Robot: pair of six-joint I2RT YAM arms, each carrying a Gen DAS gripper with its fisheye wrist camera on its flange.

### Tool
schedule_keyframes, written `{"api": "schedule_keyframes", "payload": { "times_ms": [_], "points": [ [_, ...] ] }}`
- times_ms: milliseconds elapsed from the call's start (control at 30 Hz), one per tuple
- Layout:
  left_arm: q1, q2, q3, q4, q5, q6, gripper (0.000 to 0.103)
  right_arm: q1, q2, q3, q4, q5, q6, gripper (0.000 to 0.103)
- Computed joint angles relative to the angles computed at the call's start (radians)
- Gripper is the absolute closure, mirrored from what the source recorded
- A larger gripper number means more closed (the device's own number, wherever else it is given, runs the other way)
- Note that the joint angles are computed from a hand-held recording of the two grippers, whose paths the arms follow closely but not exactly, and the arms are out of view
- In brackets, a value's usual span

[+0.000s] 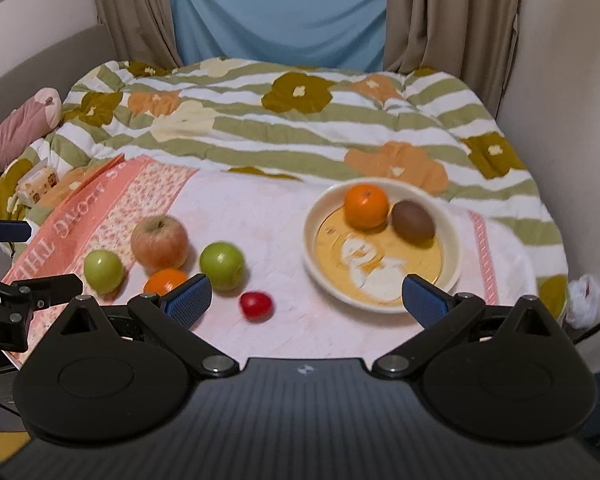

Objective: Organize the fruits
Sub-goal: 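Lift both tools away from the bowl back toward the fruits, then grasp a small mandarin with the left tool while the right tool grasps a red tomato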

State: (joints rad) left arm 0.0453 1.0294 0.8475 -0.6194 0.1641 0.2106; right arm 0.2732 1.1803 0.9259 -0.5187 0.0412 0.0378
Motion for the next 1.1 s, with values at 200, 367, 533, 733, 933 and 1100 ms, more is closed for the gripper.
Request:
{"api": "schedule_keyframes", "payload": {
  "times_ms": [200, 367, 533, 733, 933, 1100],
  "points": [
    [0.168, 0.000, -0.085, -0.001, 0.199, 0.184, 0.004, 0.132, 0.027, -0.083, 0.046, 0.088, 0.131, 0.000],
    [0.208, 0.037, -0.158, 0.026, 0.265, 0.331, 0.008, 0.220, 0.066, -0.140, 0.090, 0.139, 0.223, 0.000],
    [0.235, 0.114, -0.206, 0.073, 0.307, 0.455, 0.017, 0.279, 0.120, -0.179, 0.159, 0.153, 0.294, 0.000],
    [0.230, 0.226, -0.229, 0.131, 0.336, 0.534, 0.036, 0.312, 0.173, -0.215, 0.237, 0.138, 0.334, 0.002],
    [0.195, 0.239, -0.252, 0.167, 0.347, 0.559, 0.042, 0.325, 0.210, -0.224, 0.273, 0.126, 0.359, 0.008],
    [0.182, 0.275, -0.252, 0.181, 0.341, 0.570, 0.062, 0.331, 0.220, -0.232, 0.286, 0.118, 0.371, 0.015]
  ]
}}
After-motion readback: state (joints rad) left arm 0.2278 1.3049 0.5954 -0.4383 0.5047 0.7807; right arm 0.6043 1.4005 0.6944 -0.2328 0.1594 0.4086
